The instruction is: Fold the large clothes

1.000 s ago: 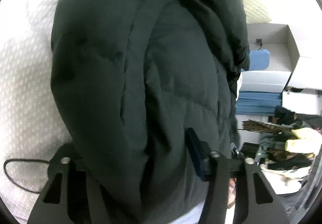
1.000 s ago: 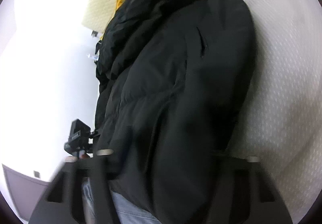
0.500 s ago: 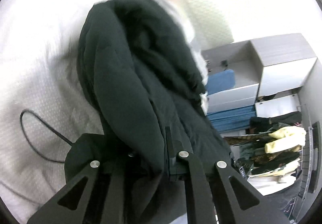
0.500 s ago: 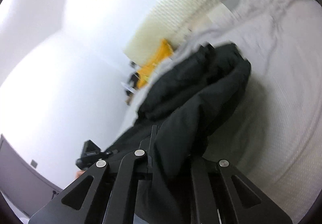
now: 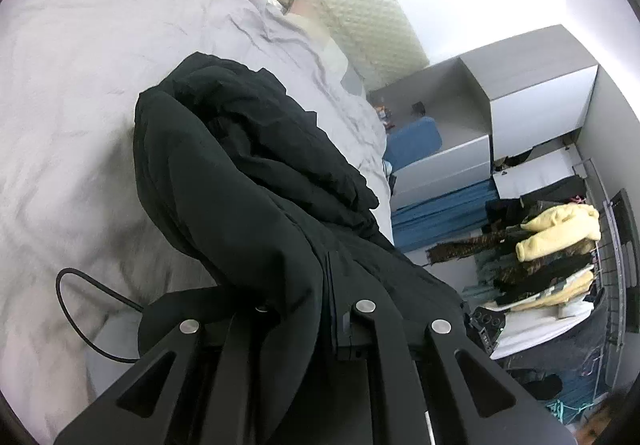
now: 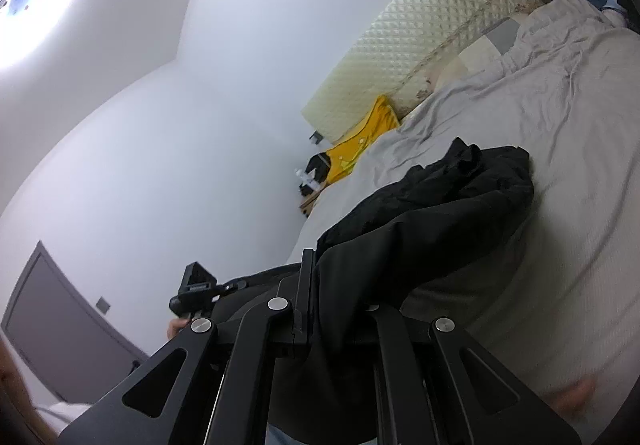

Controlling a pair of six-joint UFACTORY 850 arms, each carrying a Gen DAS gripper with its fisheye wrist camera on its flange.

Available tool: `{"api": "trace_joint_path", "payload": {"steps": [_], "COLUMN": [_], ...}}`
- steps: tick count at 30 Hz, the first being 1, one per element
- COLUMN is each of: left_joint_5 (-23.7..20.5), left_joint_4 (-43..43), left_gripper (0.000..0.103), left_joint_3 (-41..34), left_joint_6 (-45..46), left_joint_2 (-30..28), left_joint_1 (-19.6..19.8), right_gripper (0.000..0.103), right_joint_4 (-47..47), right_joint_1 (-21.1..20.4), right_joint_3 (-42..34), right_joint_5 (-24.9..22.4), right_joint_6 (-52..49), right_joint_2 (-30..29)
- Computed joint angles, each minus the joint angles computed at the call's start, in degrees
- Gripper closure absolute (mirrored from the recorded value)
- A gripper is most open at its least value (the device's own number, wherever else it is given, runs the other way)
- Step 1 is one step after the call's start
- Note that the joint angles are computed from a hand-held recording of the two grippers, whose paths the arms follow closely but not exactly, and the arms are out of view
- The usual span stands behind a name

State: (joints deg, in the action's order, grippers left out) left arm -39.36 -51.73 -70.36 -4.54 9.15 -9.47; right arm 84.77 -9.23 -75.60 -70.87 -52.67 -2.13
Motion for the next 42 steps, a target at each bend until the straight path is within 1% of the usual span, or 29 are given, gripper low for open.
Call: {"api": "trace_joint_path", "payload": {"steps": [4, 5, 7, 9, 11, 12, 14, 15, 16, 18, 21, 22, 26, 30, 34, 36, 39, 42], "left_joint_5": [-1.35, -1.10, -2.21, -3.37, -4.05, -4.17, -4.69, -4.97, -5.48, -5.44, -6.65, -7.28, -9.52, -10.81, -12.45, -14.40, -16.21, -18.46], "left_joint_4": [2.82, 3.72, 5.64, 6.90, 6.35, 5.99, 4.43, 3.60, 4.08, 4.64, 6.46, 7.33, 13.30, 16.73, 20.95, 23.49, 25.88, 27.13], "left_gripper": [0.095, 0.095, 0.095, 0.095, 0.094, 0.094, 0.094, 0.093, 0.093, 0.093, 0.092, 0.090, 0.088, 0.088, 0.088, 0.088, 0.088, 0.088], "left_joint_3": [2.75, 2.61, 2.65, 1.58, 0.55, -0.32, -2.79, -4.07, -6.28, -9.85, -15.88, -17.97, -26.63, -32.83, -38.49, -42.36, -47.25, -52.22], "left_joint_6": [-4.16, -5.69, -8.35, -9.98, -9.85, -9.87, -9.69, -9.49, -9.78, -11.89, -15.78, -17.08, -24.13, -30.05, -34.52, -36.73, -38.11, -39.02], "left_joint_2": [5.60, 5.90, 6.68, 5.74, 4.21, 2.97, -0.67, -2.40, -4.91, -9.21, -15.88, -18.05, -25.86, -31.89, -37.04, -40.19, -44.25, -48.43], "left_joint_1": [-0.99, -1.69, -1.74, -1.53, -0.64, -0.07, 1.22, 1.93, 2.45, 3.11, 3.94, 4.25, 4.46, 4.65, 4.48, 4.20, 3.93, 3.93], "right_gripper": [0.098, 0.098, 0.098, 0.098, 0.098, 0.098, 0.098, 0.098, 0.098, 0.098, 0.098, 0.098, 0.098, 0.098, 0.098, 0.098, 0.099, 0.100], "right_joint_4": [0.81, 1.07, 0.62, -0.61, -1.09, -1.08, -1.54, -2.08, -2.73, -3.71, -6.70, -8.19, -16.39, -22.95, -29.25, -31.50, -32.12, -33.73], "right_joint_1": [-1.58, -1.97, -1.69, -1.23, -0.09, 0.15, 1.36, 1.26, 2.14, 3.24, 4.75, 5.25, 6.97, 7.92, 8.85, 9.11, 9.17, 9.26], "right_joint_3": [3.99, 4.58, 3.95, 2.71, -0.17, -1.19, -5.16, -6.24, -9.25, -14.37, -22.77, -25.65, -36.98, -44.93, -53.57, -57.74, -60.93, -67.26], "right_joint_5": [-1.70, -2.01, -1.61, -1.21, 0.04, 0.48, 2.90, 3.23, 5.06, 7.06, 10.10, 11.03, 13.57, 14.09, 12.64, 11.25, 10.51, 8.27], "right_joint_6": [-0.63, -0.33, 0.58, 1.59, 3.38, 4.62, 7.74, 8.55, 10.62, 15.17, 24.69, 28.13, 40.00, 49.43, 56.75, 59.57, 61.68, 63.89], "right_joint_2": [4.75, 5.53, 5.34, 4.82, 2.13, 1.20, -2.45, -3.34, -6.12, -10.98, -18.58, -21.09, -30.35, -37.04, -43.82, -46.85, -49.93, -54.62]}}
